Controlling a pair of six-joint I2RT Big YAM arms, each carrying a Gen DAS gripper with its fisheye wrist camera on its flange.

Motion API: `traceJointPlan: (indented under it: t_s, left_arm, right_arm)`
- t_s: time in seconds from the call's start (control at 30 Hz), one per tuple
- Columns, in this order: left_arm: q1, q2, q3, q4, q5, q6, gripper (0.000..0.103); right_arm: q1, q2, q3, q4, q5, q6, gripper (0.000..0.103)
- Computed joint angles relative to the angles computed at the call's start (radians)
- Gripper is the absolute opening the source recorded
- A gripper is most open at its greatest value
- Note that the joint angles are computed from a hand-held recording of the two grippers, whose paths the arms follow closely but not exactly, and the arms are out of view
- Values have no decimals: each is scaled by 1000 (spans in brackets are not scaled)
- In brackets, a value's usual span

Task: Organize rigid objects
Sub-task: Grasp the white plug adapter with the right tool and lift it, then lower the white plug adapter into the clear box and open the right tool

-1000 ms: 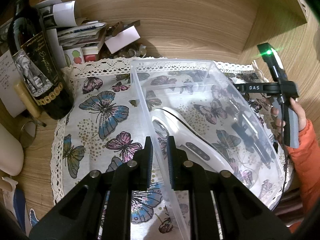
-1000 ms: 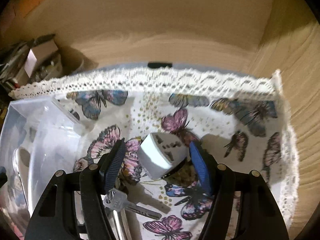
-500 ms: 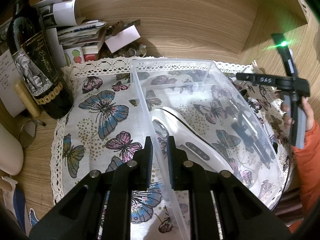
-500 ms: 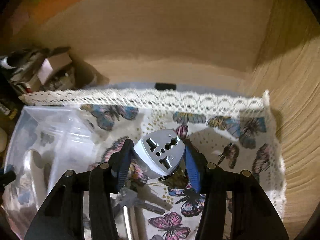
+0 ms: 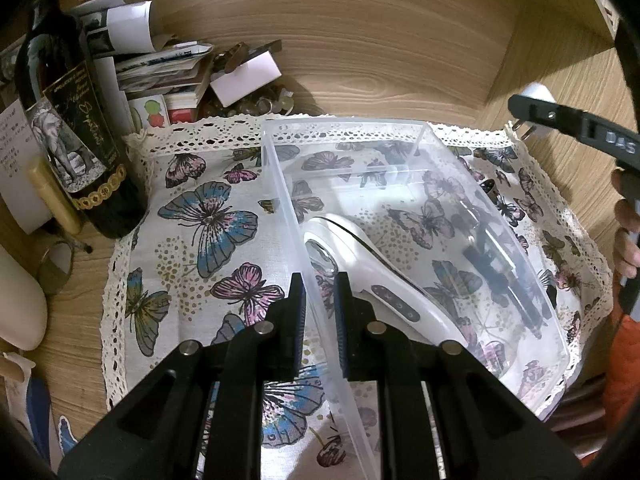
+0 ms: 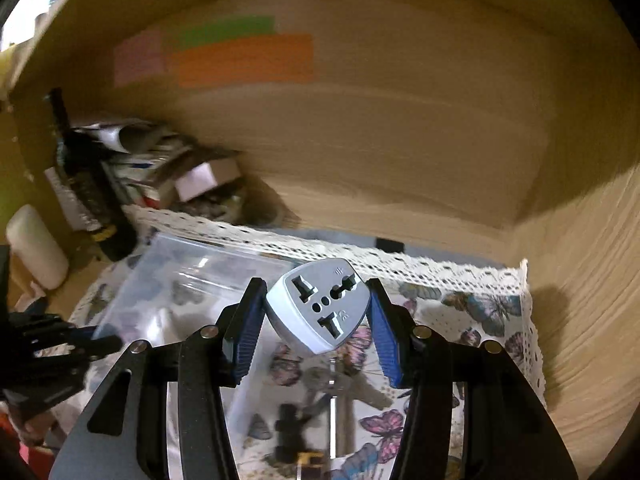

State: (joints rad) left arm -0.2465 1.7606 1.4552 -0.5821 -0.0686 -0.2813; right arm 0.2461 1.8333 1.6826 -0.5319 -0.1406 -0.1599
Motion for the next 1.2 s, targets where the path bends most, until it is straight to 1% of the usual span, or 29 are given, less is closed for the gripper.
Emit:
traceJointPlan:
  t_s: [0.17,0.3,0.43,0.67,0.87,1.07,1.2]
  left_arm:
    - [-1,1,1,1,-5,5,14]
    - [-2,1,2,-1,-9,7,14]
    - [-2,1,1,1,-9,9,14]
    - [-2,1,1,1,-10,9,14]
    - [-2,1,1,1,-10,9,14]
    - [-1,1,0,3,-9,10,14]
    - [-3,1,0,2,-13,10,14]
  right_arm:
    - [31,-10,-21,10,-16,-25,47]
    - [50,0,-22,-9,-25,-44,47]
    - [66,23,-9,-46,-30,-62,47]
    - [90,67,14,-110,-2,-107,47]
    - [104,88,26,-142,12,-142,47]
    - [112,128,73,-203,26,-157,47]
    - [116,134,80,-210,32,-164,47]
